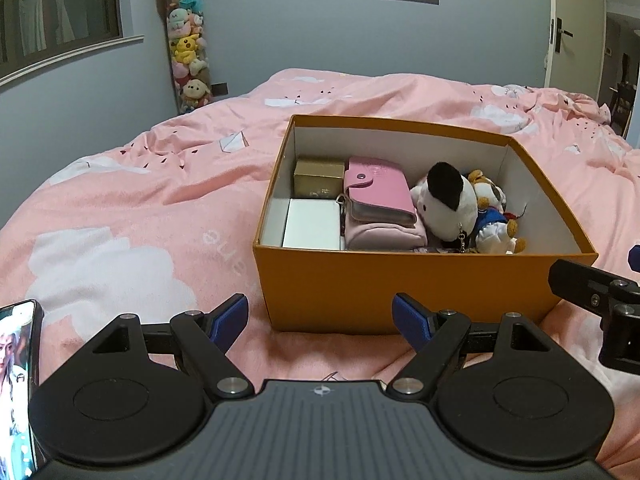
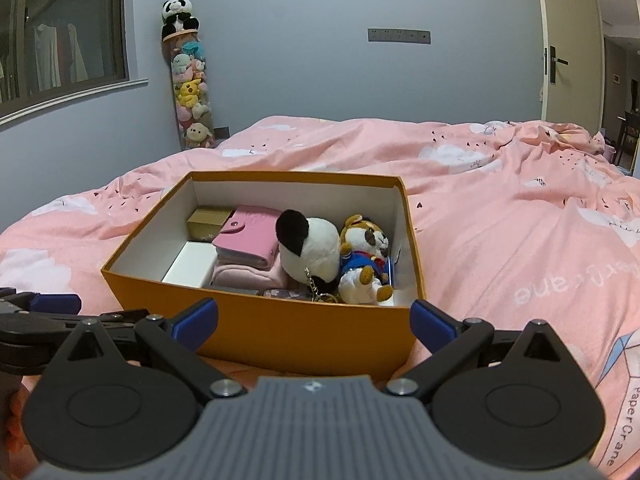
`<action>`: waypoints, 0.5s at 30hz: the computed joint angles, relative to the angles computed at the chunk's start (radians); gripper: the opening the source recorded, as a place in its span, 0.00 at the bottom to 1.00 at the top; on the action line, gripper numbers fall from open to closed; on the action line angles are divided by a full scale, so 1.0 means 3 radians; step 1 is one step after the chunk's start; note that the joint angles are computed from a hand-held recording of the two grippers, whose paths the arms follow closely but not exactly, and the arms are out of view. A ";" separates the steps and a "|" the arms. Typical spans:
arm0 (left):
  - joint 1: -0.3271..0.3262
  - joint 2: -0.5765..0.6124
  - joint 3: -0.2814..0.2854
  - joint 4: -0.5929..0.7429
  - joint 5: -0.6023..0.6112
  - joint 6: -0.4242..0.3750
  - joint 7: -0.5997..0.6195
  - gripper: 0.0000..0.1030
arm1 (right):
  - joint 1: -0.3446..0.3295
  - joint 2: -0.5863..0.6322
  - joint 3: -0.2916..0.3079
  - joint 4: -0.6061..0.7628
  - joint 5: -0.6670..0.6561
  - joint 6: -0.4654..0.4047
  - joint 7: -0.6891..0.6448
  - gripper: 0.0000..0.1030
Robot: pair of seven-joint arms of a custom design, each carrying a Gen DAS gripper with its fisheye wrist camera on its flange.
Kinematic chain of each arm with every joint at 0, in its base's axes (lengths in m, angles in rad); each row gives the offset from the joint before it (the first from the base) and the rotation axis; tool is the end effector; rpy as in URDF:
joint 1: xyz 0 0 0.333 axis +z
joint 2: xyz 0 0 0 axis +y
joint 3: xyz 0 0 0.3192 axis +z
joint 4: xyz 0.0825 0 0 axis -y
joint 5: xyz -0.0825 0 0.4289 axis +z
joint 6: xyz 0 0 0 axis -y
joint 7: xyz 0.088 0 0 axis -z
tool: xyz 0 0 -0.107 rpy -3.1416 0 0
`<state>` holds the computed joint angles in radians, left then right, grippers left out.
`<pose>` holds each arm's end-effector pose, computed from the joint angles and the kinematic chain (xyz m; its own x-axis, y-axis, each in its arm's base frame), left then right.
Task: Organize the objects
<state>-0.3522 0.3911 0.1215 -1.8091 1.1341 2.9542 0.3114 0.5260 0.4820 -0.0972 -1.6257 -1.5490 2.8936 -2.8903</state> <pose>0.6731 -0.2280 0.3611 -0.0250 -0.9982 -0.0536 -0.6313 0.0574 -0.7734 0.6439 0.3699 0.3649 0.0899 -0.9936 -0.0682 -0.4918 0.0152 -0.8706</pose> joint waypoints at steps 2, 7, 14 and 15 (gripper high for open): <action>-0.0004 -0.0004 0.0002 -0.0002 0.0014 -0.0004 -0.0007 0.91 | -0.0007 0.0007 0.0004 0.0006 0.0036 0.0005 -0.0039 0.99; 0.0014 -0.0004 -0.0022 0.0000 -0.0014 -0.0016 0.0032 0.91 | 0.0001 0.0011 -0.0008 0.0006 0.0054 0.0016 -0.0051 0.99; 0.0008 -0.0003 -0.0019 0.0003 -0.0014 -0.0022 0.0031 0.91 | 0.0018 0.0020 -0.0020 0.0010 0.0115 0.0012 -0.0100 0.99; 0.0008 -0.0003 -0.0019 0.0003 -0.0014 -0.0022 0.0031 0.91 | 0.0019 0.0024 -0.0020 0.0012 0.0128 0.0011 -0.0115 0.99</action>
<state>-0.3499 0.3901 0.1158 -1.8083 1.1298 2.9476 0.3206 0.5316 0.4891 -0.1033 -1.6220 -1.5105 2.8970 -2.9249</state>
